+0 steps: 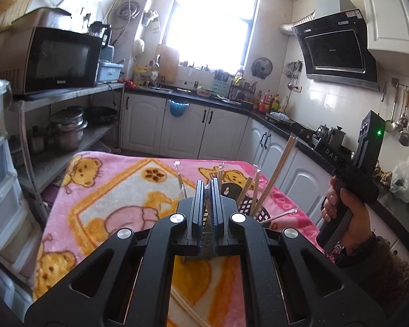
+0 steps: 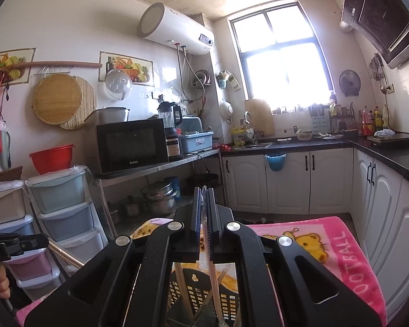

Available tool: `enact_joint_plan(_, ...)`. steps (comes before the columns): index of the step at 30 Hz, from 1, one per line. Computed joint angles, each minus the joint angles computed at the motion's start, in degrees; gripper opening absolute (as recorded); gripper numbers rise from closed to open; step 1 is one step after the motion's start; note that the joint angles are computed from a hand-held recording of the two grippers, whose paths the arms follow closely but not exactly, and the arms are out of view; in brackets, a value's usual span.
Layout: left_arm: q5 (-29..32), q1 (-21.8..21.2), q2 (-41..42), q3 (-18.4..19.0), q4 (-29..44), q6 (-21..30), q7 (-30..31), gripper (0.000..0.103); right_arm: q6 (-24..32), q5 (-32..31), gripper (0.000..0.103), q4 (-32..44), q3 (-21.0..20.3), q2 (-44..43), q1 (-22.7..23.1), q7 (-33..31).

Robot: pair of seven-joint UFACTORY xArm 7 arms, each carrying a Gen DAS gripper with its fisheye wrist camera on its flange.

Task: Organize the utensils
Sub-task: 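Lower the chopsticks into the caddy and open both tools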

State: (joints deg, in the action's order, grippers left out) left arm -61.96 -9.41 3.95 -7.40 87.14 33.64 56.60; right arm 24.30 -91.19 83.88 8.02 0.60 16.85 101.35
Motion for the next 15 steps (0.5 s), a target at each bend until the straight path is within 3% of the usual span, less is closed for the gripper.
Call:
enact_joint_plan(5,1.31,0.03,1.57,-0.37,0.83,0.39,-2.05,0.003,0.16,0.99,0.007,-0.69,-0.16,0.16,-0.09,-0.18)
enact_joint_plan(7,2.01,0.09,2.03,-0.58,1.02,0.38,-2.79,0.003,0.98,0.79,0.024,-1.50,-0.11,-0.32,-0.02,0.31)
enact_joint_plan(13,3.09,0.55,3.18,-1.24,1.29,0.64,-4.38,0.003,1.46,2.10,0.029,-3.89,0.25,-1.81,-0.60,0.43)
enact_joint_plan(15,2.79,0.70,3.15,-1.43,1.05,0.63,-4.33,0.009,1.67,3.05,0.033,-4.87,0.43,-2.48,-0.86,0.20)
